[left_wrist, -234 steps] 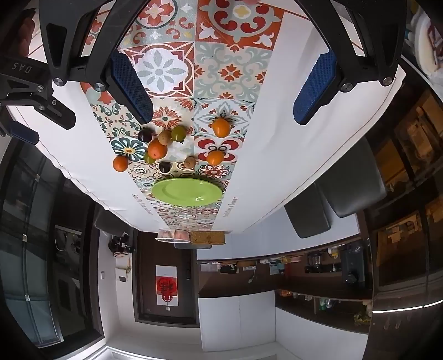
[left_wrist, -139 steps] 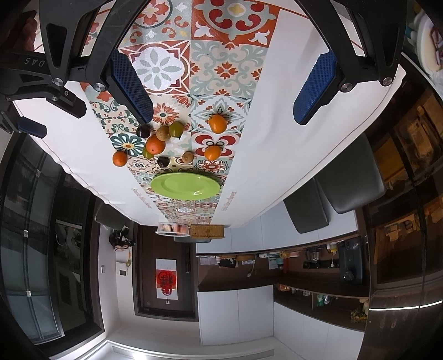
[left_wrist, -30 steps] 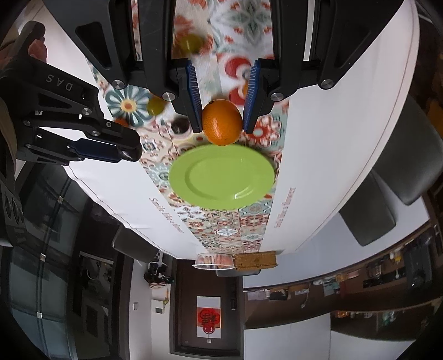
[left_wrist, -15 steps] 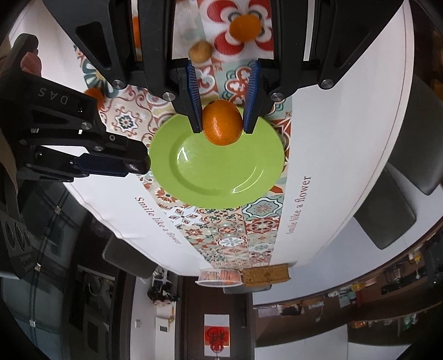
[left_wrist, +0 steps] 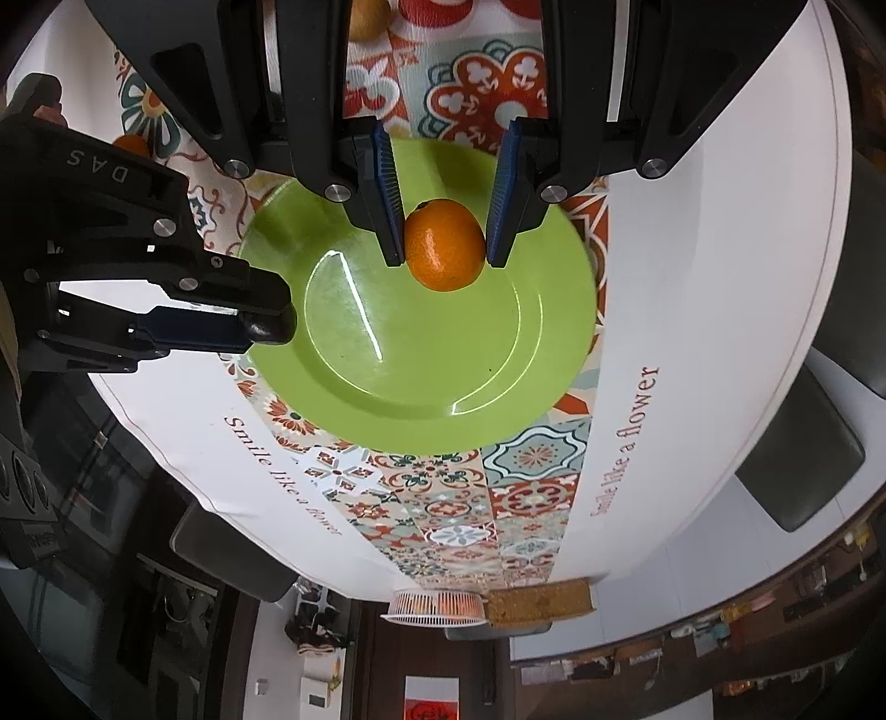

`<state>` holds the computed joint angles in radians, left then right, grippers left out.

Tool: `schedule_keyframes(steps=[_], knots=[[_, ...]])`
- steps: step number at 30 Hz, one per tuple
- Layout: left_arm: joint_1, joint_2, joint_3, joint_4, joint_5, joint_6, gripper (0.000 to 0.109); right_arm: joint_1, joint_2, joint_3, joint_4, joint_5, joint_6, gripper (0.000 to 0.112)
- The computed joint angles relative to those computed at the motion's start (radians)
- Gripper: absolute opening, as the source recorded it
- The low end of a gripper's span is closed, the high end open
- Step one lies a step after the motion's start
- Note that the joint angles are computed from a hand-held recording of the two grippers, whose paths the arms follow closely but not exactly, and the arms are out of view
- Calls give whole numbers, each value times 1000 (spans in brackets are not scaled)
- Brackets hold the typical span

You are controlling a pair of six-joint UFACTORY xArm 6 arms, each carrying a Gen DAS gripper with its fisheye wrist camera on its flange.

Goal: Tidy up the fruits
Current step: 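Carry the orange and plum onto the green plate and open both tools, then withdraw both tools from the plate toward the remaining fruits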

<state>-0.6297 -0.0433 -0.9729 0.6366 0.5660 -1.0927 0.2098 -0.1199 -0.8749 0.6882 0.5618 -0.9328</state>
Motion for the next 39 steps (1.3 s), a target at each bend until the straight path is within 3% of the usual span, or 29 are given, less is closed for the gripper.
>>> schedule_keyframes(steps=[6, 10, 17, 26, 28, 31, 39], knots=[[13, 27, -19, -29, 3, 25, 30, 1, 44, -39, -34, 13, 28, 31], [10, 18, -19, -9, 14, 11, 42, 1, 48, -41, -28, 4, 30, 31], [-49, -57, -8, 77, 123, -63, 42, -15, -21, 14, 6, -1, 3, 37], [-214, -176, 5, 195, 315, -195, 46, -75, -233, 143, 86, 58, -76, 37], [-253, -189, -4, 214, 361, -219, 49, -100, -299, 176, 105, 95, -92, 38], [-322, -218, -9, 252, 437, -263, 55, -126, -392, 229, 127, 121, -109, 48], [-502, -267, -24, 319, 626, -367, 63, -195, -605, 329, 161, 225, -152, 49]])
